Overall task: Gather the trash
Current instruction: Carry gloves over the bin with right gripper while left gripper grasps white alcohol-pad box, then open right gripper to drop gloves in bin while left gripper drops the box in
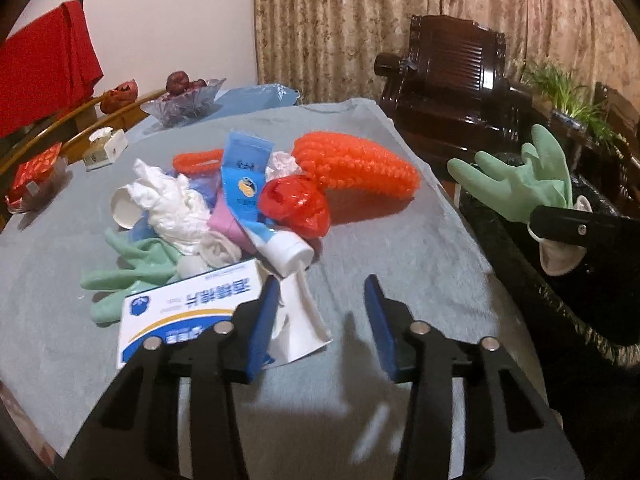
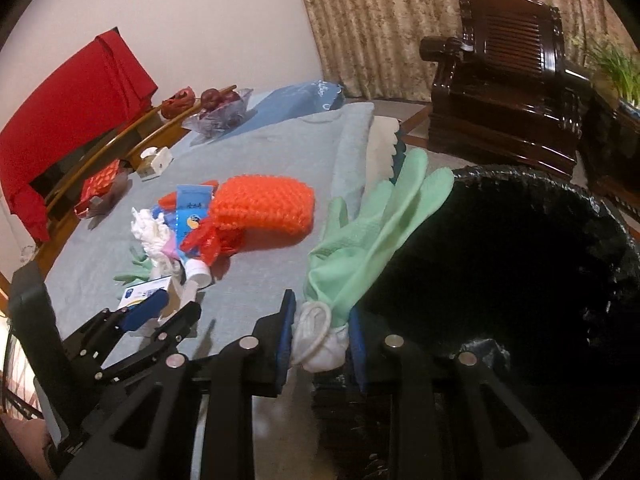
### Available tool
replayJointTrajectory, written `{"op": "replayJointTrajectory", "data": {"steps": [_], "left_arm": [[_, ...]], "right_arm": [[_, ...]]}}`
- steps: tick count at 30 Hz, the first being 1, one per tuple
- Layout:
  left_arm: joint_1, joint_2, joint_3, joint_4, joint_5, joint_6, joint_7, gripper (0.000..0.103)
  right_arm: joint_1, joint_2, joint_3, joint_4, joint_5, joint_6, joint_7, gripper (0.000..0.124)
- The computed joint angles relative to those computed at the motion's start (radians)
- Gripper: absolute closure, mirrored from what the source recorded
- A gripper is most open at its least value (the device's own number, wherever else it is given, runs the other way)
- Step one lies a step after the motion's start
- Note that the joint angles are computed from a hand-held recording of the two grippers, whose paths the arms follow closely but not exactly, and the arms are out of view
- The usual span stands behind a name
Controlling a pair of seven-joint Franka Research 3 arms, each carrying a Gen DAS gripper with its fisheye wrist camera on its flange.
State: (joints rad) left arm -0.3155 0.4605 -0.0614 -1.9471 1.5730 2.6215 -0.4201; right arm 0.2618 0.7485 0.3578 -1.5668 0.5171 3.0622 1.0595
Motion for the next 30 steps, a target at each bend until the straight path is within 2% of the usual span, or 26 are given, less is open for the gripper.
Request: {"op": "replayJointTrajectory", "data": {"steps": [5,9,11,13,16,22,30], "left_arm": [[-0.032,0.022,-0.003,0.031,-0.082,-0.092,0.089,0.066],[-0.026,0.039,0.005,0.042,-0.138,-0.079,0.12,0.068],[-0.033,0.046,0.012,0.053,-0.142,-0.082,0.134,0.072],[-0.033,0.055,0.014,0.064,-0.171,-0.082,0.158,0.083],[-0.038,0.061,0.02,0.067,-0.222,-0.097,0.17,0.095],[-0.057,0.021,0.036,0.03,-0.167,-0.096,0.087,0.101],[-0.04,-0.074,-0.002,-0.031,-0.038,-0.094,-0.031,0.102]], "right_arm": [[-0.011,0.006,0.008,0.001,0.003,0.007,-0.006,0.098],[-0.011,0.011,0.005,0.005,0.002,0.005,-0.002,0.098],[-0.01,0.012,0.003,0.006,0.002,0.002,0.003,0.098],[-0.007,0.012,0.0,0.007,0.001,0.0,0.006,0.098],[-0.009,0.01,0.005,0.004,0.0,0.004,0.003,0.098],[-0.024,0.003,0.024,-0.007,0.007,0.012,-0.01,0.098],[-0.049,-0.016,0.058,-0.029,0.018,0.04,-0.037,0.098]]}}
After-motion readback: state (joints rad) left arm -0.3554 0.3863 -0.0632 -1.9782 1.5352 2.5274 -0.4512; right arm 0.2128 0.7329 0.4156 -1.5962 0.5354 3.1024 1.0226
